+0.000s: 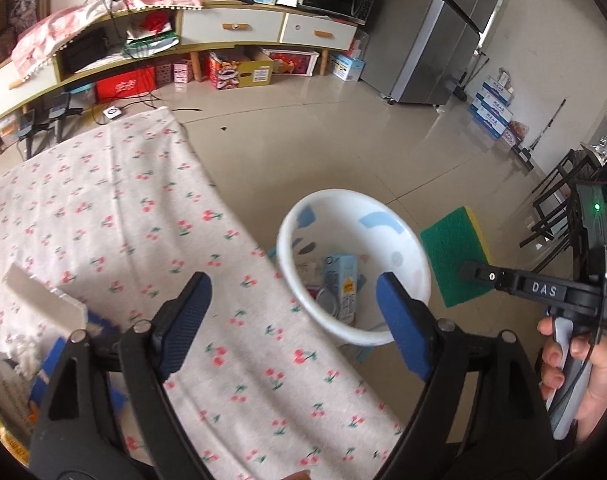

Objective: Collect trash
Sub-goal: 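Open the right gripper to drop the sponge into the basin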

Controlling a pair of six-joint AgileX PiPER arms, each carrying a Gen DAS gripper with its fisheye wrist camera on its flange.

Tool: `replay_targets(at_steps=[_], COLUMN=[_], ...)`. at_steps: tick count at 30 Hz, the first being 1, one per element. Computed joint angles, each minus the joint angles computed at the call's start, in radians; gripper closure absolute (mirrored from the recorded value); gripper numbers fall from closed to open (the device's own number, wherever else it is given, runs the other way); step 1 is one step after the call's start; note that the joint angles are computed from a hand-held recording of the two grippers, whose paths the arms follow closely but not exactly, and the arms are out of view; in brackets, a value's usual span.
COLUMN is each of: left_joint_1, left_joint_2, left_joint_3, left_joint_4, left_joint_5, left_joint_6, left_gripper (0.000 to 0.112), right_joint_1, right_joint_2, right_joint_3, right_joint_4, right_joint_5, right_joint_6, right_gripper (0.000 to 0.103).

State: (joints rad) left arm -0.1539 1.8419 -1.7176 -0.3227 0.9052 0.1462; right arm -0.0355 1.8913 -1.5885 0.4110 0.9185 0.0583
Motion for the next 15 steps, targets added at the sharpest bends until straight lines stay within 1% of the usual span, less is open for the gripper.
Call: replay_targets(at_steps=[5, 8, 13, 15], left_joint_1=[0.048, 0.068, 0.144, 0.184], left_joint_2=[-0.083, -0.138, -0.221, -0.249], left_joint_3=[0.088, 0.145, 0.223, 0.251], left_joint_4=[0.041, 0.076, 0.065, 0.047], left_joint_5=[0.005, -0.002, 0.016, 0.024], left_joint_6=[0.006, 0.009, 0.068, 0.098], left_gripper=[0.023, 0.022, 0.021, 0.019], right_joint_1=[0.051, 0.082, 0.122, 0.131], right_joint_2=[0.048, 0.082, 0.127, 0.135], right_joint_3=[-0.073, -0.128, -0.197, -0.206], right_joint_4=[-0.034, -0.062, -0.098, -0.1], right_joint_5=[0.024, 0.045, 0.068, 0.071], right_joint_6=[0.05, 0.088, 0.139, 0.147], right_gripper=[0.071, 0.071, 0.071, 0.069])
